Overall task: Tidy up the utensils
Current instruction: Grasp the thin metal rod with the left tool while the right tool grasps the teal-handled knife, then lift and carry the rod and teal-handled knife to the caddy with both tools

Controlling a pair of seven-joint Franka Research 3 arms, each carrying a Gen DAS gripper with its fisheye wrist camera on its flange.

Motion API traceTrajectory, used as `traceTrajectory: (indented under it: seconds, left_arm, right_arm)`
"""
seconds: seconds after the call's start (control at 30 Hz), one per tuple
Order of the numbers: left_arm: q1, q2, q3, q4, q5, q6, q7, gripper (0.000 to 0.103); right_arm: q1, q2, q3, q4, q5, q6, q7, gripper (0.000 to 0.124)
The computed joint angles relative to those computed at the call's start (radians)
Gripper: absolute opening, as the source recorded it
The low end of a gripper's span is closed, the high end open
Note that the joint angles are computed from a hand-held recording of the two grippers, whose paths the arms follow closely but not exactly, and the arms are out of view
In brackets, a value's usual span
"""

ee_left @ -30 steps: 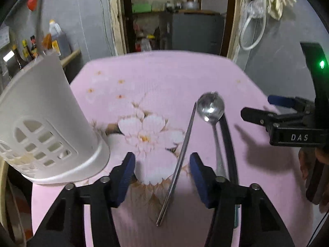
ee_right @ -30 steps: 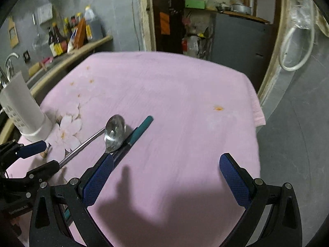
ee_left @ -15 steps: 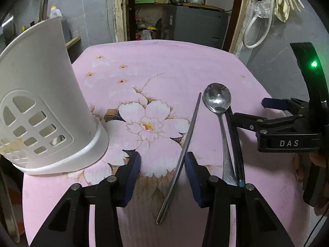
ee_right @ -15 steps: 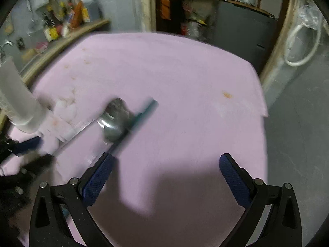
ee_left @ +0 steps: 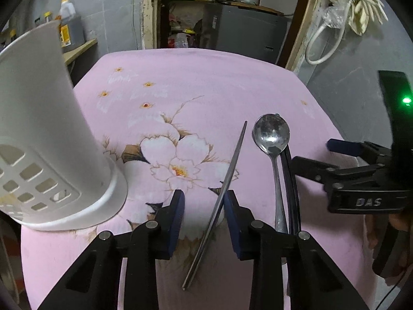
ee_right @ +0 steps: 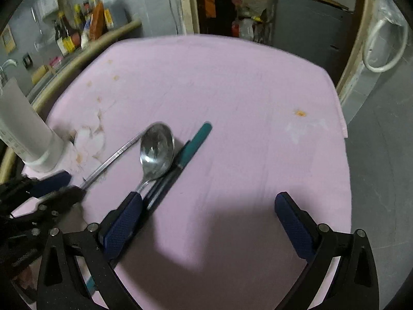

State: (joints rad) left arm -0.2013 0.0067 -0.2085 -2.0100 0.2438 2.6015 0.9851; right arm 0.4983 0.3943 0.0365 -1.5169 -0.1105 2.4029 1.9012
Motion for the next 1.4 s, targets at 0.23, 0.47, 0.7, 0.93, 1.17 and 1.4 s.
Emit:
traceTrajectory:
  seconds: [0.23,0.47,0.7,0.93,1.17,1.4]
  left_arm:
    - [0.003,-0.013,0.003,-0.020,-0.023,0.008,0.011,0.029]
    - [-0.002,0.047,-0.001,0.063,-0.018,-0.043,0.060,0.029]
    - [-0.033,0.148,-0.004,0.220,0.075,-0.163,0.073,0.026]
    - [-0.045,0.165,-0.009,0.269,0.049,-0.232,0.114,0.007]
    - [-0.004,0.070,-0.024,0.177,-0.246,-0.269,0.163,0.007]
    - [-0.010,0.102,-0.019,0.240,-0.251,-0.360,0.225,0.008]
  right_arm:
    - [0.012,0.003,-0.010,0.051,-0.042,-0.167,0.032,0.100]
    - [0.020,0.002,-0.008,0.061,-0.069,-0.153,0.069,0.069]
    - [0.011,0.072,-0.002,0.181,-0.028,-0.191,0.039,0.027]
    - [-0.049,-0.004,0.028,0.068,0.130,-0.152,0.006,0.007]
    - [-0.067,-0.064,0.045,-0.007,0.193,-0.205,-0.052,0.008]
    - [-0.031,-0.034,0.025,0.055,0.108,-0.234,-0.014,0.009]
